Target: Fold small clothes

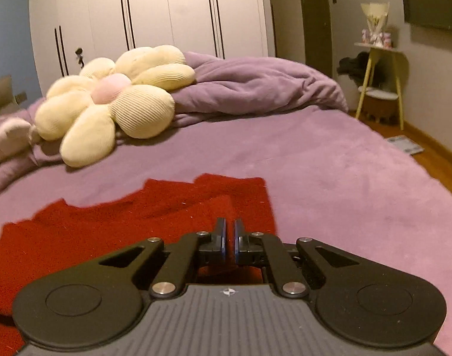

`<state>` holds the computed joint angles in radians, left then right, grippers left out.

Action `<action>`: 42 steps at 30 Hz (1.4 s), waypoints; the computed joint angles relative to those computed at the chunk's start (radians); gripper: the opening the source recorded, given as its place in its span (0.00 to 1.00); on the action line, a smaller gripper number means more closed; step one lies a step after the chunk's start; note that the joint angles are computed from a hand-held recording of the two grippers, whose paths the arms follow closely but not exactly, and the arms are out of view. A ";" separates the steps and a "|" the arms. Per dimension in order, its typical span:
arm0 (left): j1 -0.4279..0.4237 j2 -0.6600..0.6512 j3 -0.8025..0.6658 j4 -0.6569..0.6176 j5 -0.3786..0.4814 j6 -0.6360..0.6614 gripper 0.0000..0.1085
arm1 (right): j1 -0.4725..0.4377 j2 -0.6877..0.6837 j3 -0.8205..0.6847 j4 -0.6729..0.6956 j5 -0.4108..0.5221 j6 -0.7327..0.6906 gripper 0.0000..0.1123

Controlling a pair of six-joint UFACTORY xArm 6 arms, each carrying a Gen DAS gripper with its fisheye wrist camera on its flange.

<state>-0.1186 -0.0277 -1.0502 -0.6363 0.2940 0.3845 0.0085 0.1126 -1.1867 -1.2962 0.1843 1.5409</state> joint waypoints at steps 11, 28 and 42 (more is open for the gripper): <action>0.019 -0.058 -0.011 -0.057 0.058 0.056 0.81 | -0.060 -0.020 0.063 0.065 -0.088 -0.088 0.29; -0.021 0.252 -0.300 0.412 -0.007 -0.321 0.81 | 0.042 0.151 -0.187 -0.031 0.150 -0.226 0.13; -0.024 0.304 -0.335 0.503 0.004 -0.378 0.84 | 0.017 0.171 -0.178 0.020 -0.114 -0.177 0.23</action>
